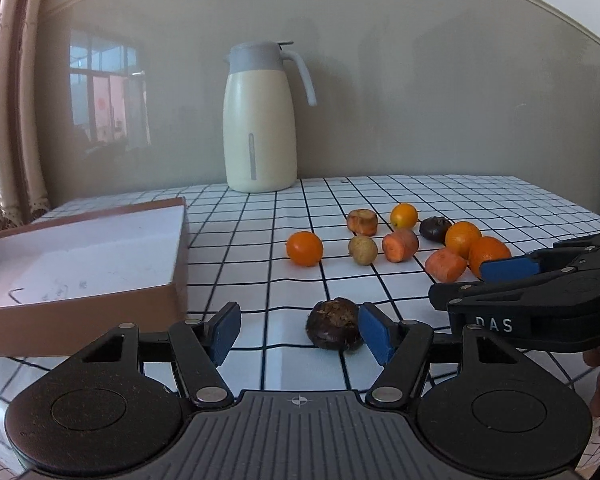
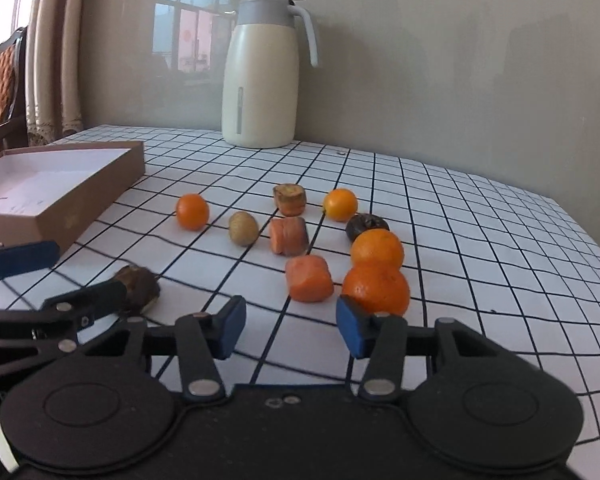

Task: Organize fruits
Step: 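Reach the left tool to the brown chestnut while the right tool reaches the carrot piece, then close the left tool on the chestnut while the right tool grasps the carrot piece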

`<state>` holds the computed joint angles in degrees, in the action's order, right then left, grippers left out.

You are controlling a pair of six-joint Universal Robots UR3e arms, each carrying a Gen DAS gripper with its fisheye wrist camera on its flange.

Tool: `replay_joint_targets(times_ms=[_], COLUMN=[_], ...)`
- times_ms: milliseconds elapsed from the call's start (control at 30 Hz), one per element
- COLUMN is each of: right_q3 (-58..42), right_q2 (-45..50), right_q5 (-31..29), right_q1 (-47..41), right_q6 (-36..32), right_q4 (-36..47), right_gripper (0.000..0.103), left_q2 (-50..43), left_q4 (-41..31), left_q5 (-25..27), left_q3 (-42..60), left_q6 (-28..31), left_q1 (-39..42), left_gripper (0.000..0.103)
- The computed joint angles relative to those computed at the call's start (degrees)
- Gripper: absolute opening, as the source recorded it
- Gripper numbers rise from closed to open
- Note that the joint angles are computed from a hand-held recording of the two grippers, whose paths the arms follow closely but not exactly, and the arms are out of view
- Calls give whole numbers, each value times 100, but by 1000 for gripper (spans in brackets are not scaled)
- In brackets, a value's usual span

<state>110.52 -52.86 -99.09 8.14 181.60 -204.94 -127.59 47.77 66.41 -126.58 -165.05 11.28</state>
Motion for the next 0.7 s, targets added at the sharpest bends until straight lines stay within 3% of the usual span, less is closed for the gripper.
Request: replay_joint_targets(times_ms=[100,233,600,700], right_q3=[-227,-554,-1028,-1043], right_q2=[143,316,630,641], right_q5=[47,-52,-455,-462], right_q1=[-61,-35,162,159], right_q6=[15,-31,-315,-354], right_q4=[128,251,317,308], right_gripper=[37,34,23,23], left_q2=[-135,-260,-200,-223], left_q4=[-206,-369,-614,-688], left_q5=[57,59,-50,-104], left_q3=[309,612,533,576], left_q6=[-41,-22,88,171], left_q1=[-130,-257,-278,-305], left_gripper=[63,49,45,34])
